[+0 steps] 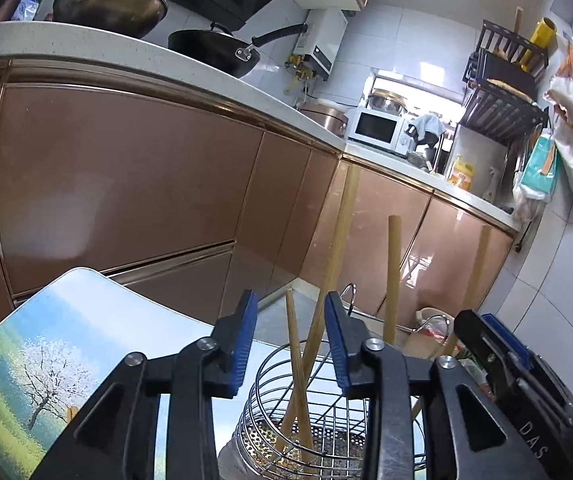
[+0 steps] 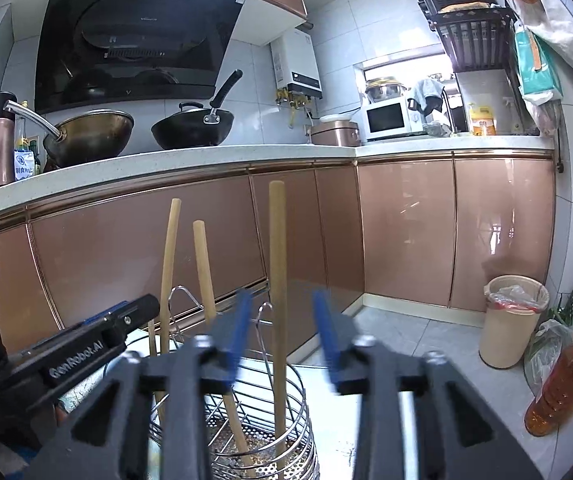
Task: Organize utensils
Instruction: 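Lower chopsticks into the wire holder and open both tools, then move both open tools down toward the chopsticks lying on the table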
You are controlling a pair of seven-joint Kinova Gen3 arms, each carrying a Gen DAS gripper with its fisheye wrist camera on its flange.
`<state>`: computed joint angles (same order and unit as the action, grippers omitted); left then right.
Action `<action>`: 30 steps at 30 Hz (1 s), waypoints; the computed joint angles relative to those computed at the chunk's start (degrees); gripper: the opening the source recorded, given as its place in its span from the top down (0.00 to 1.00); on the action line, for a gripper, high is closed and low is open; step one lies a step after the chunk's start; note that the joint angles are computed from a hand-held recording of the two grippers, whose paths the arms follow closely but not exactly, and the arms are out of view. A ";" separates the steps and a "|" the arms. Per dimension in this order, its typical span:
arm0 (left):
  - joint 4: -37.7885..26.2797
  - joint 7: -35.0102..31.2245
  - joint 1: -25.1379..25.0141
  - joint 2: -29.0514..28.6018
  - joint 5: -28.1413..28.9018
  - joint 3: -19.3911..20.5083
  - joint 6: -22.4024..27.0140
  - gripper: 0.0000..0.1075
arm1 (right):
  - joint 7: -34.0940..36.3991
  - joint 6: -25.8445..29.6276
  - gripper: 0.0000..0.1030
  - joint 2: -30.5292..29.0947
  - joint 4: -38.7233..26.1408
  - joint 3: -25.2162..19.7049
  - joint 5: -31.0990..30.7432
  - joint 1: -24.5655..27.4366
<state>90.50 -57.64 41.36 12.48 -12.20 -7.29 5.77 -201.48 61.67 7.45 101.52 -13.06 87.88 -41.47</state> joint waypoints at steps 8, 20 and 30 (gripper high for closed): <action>0.03 -2.83 -5.25 -1.58 2.22 5.37 0.25 0.65 | 0.94 0.16 0.65 -0.47 -0.25 -0.37 0.02 -0.50; -3.42 -20.19 -23.18 -4.82 18.14 21.08 11.05 0.65 | 5.89 3.98 0.65 -2.66 -1.70 -2.82 -2.52 -2.82; -5.90 -29.40 -26.50 -9.69 26.59 17.31 25.55 0.63 | 14.36 7.30 0.65 -4.94 -5.69 -5.62 -11.71 -5.07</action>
<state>84.60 -87.04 14.86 2.78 14.39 10.03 31.32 -187.12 68.98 2.51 95.82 -18.68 76.17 -46.54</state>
